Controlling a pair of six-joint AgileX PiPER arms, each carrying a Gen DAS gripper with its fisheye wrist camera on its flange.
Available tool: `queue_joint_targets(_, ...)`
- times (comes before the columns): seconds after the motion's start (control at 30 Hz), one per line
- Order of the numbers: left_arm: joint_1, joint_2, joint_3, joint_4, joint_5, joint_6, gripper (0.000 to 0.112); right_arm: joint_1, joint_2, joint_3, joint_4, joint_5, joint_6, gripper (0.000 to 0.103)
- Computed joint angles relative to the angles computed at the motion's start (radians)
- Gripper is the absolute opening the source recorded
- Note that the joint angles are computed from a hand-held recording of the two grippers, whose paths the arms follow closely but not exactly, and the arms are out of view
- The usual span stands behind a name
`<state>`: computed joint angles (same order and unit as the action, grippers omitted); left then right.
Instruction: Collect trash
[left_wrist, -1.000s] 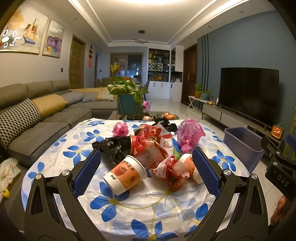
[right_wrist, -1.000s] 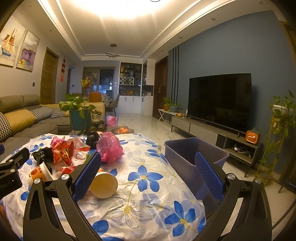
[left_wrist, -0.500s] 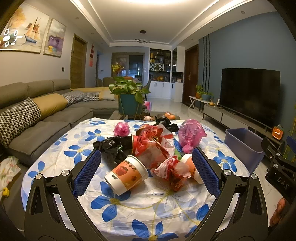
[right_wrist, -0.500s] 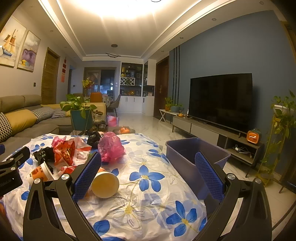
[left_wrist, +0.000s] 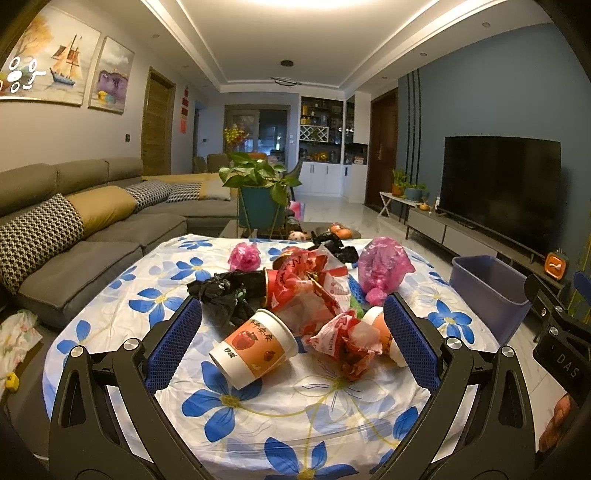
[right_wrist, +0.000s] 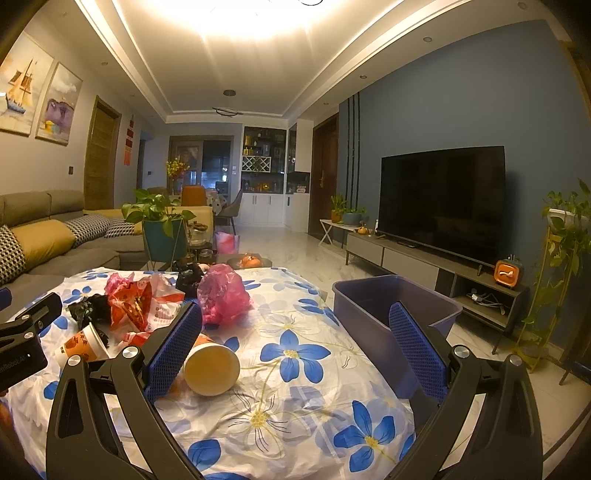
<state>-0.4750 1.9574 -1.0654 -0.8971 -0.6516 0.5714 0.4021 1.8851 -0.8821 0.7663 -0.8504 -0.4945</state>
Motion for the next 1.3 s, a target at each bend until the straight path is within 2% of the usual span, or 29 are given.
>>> queue_joint_targets(1.3, 0.024, 0.051, -0.043, -0.020, 0.010, 0.006, 0.097, -0.020, 0.051, -0.022, -0.097, -0.021, 0.064, 0.098)
